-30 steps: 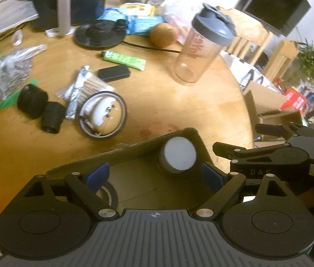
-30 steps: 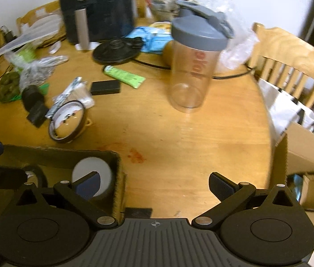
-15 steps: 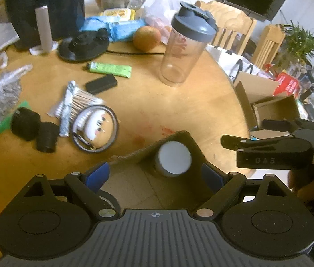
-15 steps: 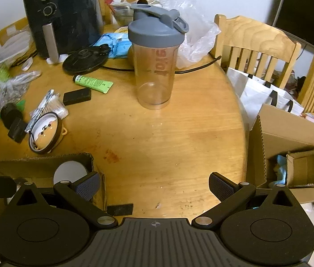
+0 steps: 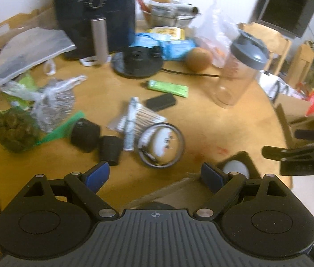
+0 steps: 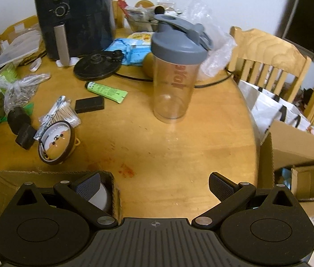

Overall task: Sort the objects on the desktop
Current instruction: 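Lower the tape roll and white jar into the box and open both grippers, then reach the left gripper to the black cylindrical part and grasp it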

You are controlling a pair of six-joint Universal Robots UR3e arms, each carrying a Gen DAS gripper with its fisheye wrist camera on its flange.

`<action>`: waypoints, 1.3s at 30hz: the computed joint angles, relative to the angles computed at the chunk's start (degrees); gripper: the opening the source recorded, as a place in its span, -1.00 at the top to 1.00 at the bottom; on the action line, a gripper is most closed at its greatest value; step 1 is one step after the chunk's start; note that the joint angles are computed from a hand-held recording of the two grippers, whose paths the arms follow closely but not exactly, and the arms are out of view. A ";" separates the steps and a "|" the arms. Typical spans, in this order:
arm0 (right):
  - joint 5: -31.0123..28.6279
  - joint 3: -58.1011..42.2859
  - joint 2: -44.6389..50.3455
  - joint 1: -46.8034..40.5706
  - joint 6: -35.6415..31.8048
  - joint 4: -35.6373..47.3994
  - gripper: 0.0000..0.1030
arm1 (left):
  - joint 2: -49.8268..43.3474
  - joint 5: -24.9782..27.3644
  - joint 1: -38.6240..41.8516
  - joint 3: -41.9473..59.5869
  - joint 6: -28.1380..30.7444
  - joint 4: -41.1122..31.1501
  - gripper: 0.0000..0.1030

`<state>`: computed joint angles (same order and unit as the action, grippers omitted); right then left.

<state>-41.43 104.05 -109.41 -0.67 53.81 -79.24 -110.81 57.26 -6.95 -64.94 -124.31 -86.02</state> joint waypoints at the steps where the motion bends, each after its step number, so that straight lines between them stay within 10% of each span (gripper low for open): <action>1: -0.11 0.11 -0.29 0.58 0.47 -0.15 -1.00 | -0.47 0.39 -0.04 0.08 -0.92 1.24 -0.76; 25: -4.42 -1.34 3.71 15.90 14.77 -14.84 -1.00 | -16.00 8.43 -5.23 5.42 -16.98 26.90 -0.75; 33: -4.85 -2.39 5.77 15.88 18.23 -18.07 -1.00 | -27.52 8.65 -6.63 19.47 -13.83 22.71 -0.73; 39: -4.60 -2.94 6.58 14.48 20.28 -19.47 -1.00 | -38.04 11.06 -7.98 37.78 -10.42 10.25 -0.23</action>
<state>-46.03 101.11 -102.83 13.81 74.08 -98.71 -148.84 68.31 -14.93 -27.16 -134.72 -75.77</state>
